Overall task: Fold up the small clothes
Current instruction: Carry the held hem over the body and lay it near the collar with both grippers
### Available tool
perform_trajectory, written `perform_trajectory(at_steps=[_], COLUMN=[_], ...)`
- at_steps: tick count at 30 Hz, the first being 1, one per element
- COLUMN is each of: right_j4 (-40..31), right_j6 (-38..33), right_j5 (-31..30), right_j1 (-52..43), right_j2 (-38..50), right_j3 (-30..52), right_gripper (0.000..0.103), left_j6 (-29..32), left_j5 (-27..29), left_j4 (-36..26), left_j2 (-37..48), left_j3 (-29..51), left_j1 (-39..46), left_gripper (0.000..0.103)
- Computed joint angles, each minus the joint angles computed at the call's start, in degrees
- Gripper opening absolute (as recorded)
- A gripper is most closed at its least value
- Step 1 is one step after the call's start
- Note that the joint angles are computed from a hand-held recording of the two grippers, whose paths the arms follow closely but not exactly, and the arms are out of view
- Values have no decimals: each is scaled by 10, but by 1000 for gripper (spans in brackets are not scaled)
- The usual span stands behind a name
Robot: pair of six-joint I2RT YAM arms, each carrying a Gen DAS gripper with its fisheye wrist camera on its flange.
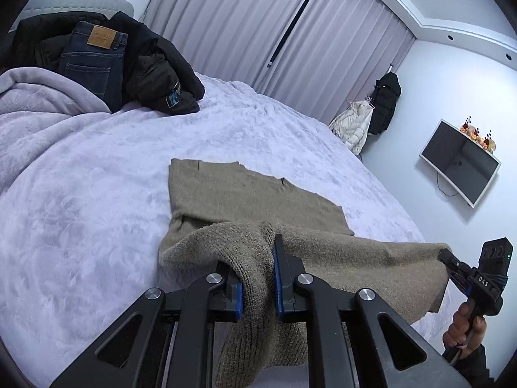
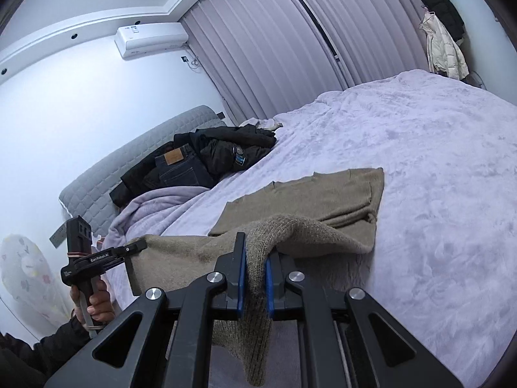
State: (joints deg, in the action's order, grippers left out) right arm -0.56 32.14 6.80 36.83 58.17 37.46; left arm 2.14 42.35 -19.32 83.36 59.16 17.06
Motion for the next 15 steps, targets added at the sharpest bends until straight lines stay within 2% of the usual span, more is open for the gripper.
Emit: perform_trajectory(at_steps=[4, 11, 15], right_j4=[12, -2, -20], right_j6=[-7, -12, -8], right_j5=[-60, -137, -159], right_j1=[-70, -163, -197], right_j2=[67, 252, 388], right_j3=[60, 206, 310], right_gripper=[11, 11, 11], left_j6=[-25, -57, -74], left_j5=[-36, -104, -140], left_j4=[2, -13, -66], left_j2=[61, 237, 377], left_j3=[73, 255, 403], left_j1=[-35, -96, -118], left_gripper=[15, 15, 15])
